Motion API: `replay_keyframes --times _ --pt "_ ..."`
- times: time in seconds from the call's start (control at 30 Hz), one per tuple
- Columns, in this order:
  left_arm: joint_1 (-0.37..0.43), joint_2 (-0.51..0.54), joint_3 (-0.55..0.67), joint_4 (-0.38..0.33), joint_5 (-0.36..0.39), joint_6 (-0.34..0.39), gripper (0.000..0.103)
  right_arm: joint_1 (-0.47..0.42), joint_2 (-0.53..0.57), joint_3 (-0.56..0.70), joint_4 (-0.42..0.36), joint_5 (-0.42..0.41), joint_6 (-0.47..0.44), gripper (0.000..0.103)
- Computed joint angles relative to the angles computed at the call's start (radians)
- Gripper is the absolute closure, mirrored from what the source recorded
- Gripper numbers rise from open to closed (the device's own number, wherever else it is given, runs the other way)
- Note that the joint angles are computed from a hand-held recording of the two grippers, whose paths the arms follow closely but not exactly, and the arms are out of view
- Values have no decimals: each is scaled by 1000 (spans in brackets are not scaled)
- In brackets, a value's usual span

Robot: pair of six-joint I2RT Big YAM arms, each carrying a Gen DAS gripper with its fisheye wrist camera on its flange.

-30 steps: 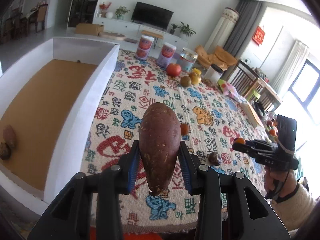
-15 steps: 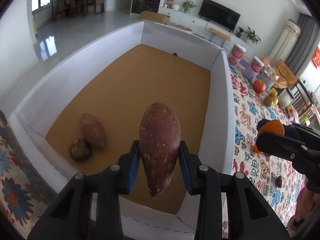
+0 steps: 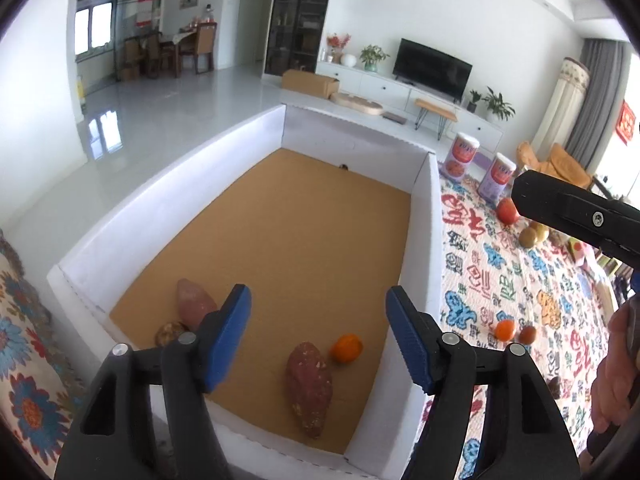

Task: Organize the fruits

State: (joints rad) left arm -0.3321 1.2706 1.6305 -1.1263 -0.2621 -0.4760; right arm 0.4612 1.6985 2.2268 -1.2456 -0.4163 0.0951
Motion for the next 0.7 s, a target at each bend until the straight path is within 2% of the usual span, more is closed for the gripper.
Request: replay_keyframes --times 0.03,0.07,0.17,0.3,0.43,0.5,0.6,0.7 --pt "-25 -8 2 21 -12 3 17 -11 -30 -21 21 14 -12 32" --pt "-49 -9 8 37 -17 5 15 -25 -69 -59 47 30 -30 24" --pt "-128 11 29 58 23 15 13 -85 -196 -226 115 80 -97 14" --pt "-237 81 38 68 99 13 12 -229 -341 -462 149 151 -163 13" --pt "-318 177 26 95 149 50 13 -484 -443 -681 167 194 -169 11" --pt "-335 230 29 108 116 84 13 -620 -462 -752 172 216 -179 11" --pt "-341 303 54 111 53 114 13 -779 -455 -810 189 263 -208 11" --pt "-337 331 58 124 42 114 13 -873 -421 -815 185 292 -221 11"
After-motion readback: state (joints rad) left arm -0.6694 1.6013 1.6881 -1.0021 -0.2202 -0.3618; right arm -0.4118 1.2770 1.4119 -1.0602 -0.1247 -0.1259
